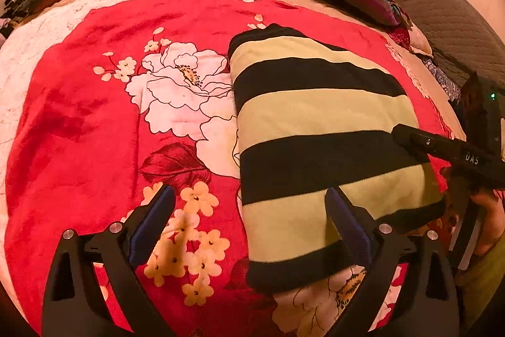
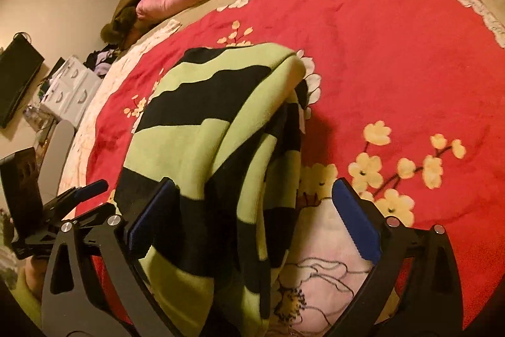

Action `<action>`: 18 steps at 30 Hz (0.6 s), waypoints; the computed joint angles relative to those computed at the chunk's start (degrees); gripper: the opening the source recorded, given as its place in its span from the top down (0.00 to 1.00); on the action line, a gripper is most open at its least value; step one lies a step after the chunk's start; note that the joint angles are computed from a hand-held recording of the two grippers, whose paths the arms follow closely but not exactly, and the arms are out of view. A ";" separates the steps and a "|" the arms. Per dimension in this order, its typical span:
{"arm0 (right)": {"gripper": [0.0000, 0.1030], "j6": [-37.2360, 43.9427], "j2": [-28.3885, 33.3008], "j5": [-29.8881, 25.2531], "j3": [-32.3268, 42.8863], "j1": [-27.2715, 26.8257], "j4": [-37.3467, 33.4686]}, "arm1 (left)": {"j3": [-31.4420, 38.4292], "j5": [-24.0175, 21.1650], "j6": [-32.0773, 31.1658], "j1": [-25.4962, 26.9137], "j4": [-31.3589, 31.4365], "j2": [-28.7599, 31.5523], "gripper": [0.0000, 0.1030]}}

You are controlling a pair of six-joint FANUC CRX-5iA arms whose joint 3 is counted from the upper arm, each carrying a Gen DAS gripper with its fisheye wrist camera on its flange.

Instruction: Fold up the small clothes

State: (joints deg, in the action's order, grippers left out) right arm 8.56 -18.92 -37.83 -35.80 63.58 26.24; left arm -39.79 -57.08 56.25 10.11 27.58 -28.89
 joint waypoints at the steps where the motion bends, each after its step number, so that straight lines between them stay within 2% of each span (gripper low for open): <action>1: 0.09 1.01 0.43 0.29 0.38 -0.34 -0.88 | 0.12 0.20 0.12 -0.12 0.05 0.49 0.07; 11: 0.09 6.42 2.21 3.47 1.95 -2.45 -7.09 | 0.77 1.83 1.11 -1.96 1.03 3.56 0.07; 14: 0.09 11.01 3.30 3.41 3.73 -3.83 -12.17 | 0.50 2.53 1.22 -2.64 2.04 4.44 0.07; 18: 0.09 14.54 4.68 2.86 5.20 -4.72 -13.92 | 0.29 3.11 1.17 -3.28 3.29 5.36 0.07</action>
